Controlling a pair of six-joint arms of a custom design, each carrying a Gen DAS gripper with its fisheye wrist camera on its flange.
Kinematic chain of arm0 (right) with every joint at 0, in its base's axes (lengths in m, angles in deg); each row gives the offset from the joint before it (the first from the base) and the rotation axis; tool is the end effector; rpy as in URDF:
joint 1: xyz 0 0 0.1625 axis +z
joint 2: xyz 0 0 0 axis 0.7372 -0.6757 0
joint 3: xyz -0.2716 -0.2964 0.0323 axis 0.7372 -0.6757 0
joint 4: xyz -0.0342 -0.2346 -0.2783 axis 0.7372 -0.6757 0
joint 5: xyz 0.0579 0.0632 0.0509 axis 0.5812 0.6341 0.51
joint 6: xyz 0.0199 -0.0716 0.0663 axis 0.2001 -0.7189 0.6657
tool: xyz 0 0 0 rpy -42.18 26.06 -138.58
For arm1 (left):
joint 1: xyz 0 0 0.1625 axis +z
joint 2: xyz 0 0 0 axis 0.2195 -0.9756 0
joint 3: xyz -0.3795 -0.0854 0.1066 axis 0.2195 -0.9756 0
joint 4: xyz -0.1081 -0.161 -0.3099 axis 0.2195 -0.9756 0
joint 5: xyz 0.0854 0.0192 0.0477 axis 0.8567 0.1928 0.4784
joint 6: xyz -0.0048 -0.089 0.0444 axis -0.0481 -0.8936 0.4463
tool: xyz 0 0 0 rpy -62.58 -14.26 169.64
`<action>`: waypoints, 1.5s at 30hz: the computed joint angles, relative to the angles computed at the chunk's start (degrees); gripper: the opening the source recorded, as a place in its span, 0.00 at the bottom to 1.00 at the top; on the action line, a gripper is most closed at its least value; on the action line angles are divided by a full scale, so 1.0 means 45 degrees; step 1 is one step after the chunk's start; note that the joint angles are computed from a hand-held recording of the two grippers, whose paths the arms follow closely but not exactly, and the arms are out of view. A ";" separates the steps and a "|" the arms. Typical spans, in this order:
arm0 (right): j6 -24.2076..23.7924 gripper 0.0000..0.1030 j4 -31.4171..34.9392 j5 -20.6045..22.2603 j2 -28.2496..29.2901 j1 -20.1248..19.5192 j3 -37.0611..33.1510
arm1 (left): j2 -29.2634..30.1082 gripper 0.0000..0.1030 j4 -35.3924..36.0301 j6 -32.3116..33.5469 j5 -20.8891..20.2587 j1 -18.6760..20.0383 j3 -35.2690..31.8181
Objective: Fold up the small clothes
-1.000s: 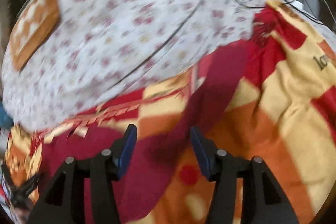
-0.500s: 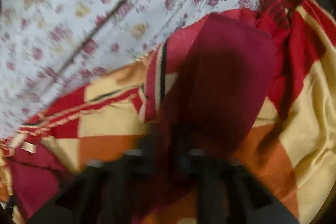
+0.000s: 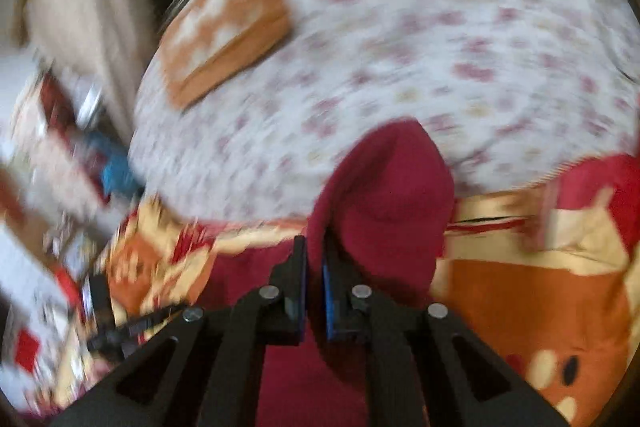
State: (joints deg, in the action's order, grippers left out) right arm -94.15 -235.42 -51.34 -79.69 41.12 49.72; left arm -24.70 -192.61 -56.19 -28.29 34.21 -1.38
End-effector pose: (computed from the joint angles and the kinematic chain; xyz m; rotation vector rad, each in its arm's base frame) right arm 0.1007 -0.4887 0.4457 0.0793 -2.5503 1.2810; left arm -0.3329 -0.6262 0.1391 0.6011 2.6242 -0.5703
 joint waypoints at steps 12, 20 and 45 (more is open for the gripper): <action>0.0013 0.42 0.2804 -0.1320 0.2266 0.0860 0.0646 | 0.0118 0.50 0.0259 0.0497 -0.1609 0.0088 -0.0217; 0.0283 0.67 0.0853 -0.1306 -0.0599 0.0450 0.2400 | 0.1965 0.55 0.1697 0.0738 -0.2254 -0.0062 -0.2212; 0.3371 0.74 0.0076 -0.1607 0.0109 -0.1785 0.1659 | 0.0459 0.00 -0.1707 0.0077 -0.1715 0.0407 -0.0157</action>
